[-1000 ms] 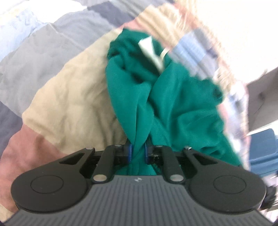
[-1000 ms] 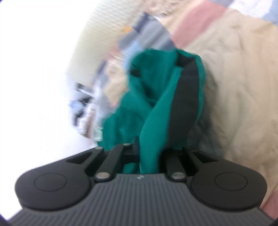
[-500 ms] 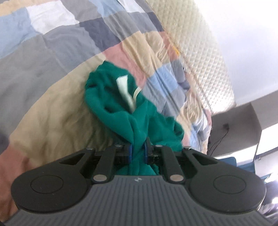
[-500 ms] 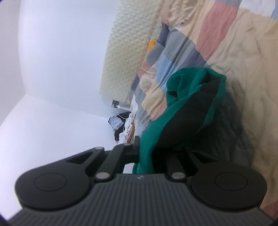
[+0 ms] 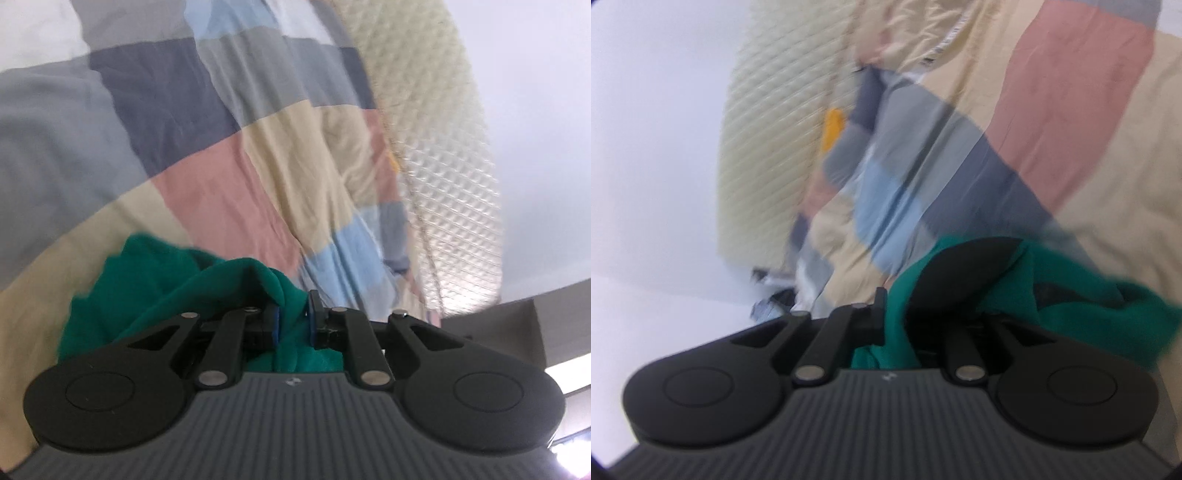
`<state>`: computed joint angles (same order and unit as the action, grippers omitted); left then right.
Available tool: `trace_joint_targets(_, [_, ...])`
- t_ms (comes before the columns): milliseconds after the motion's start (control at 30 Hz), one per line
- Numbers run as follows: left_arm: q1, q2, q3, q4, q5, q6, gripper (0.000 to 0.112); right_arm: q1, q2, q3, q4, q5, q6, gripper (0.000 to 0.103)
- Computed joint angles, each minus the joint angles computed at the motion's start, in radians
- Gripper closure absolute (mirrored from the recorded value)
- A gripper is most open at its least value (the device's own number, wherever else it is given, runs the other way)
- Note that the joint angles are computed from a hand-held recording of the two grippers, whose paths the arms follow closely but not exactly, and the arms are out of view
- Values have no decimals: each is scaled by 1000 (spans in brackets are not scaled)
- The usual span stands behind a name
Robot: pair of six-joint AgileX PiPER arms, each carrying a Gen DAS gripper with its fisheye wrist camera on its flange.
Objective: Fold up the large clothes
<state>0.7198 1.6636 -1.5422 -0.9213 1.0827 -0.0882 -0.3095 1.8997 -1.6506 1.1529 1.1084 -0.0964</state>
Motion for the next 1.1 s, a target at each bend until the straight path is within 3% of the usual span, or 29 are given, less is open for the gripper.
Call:
trace_joint_targets(133, [-46,203,-141,21,-19,16,94,79,218,-213,-97,-40,120,89])
trace_joint_targets(233, [-65,273,-179,22,-39,51,91,108,330,-313,-129,-33,162,89])
trace_joint_targets(367, [-73,269,-152,14,-54,115,90,105,371,-306,-94,-42,163,89])
trace_joint_targets(433, [-70,232,-128,8,-52,143,78,97,354,-280,-74,-41,150,85])
trace_joint_targets(500, [-60,168,-77,-15,-50,193,41,86,328,-254,-56,-28,120,75])
trace_joint_targets(600, [-60,22,33,-9,-89,272,36,64,260,-173,9,-15,29,39])
trace_joint_targets(633, [-66,-34,71,13,-110,285,36,60,237,-147,26,-16,3,35])
trace_joint_targets(767, [-115,-301,282,92,-238,352,34,36,99,-32,14,-13,-129,35])
trace_joint_targets(933, [-236,-593,496,265,-383,257,34,-10,-115,169,6,-22,-359,34])
trace_joint_targets(1100, [-380,-763,616,448,-399,91,34,-87,-325,365,12,-38,-557,34])
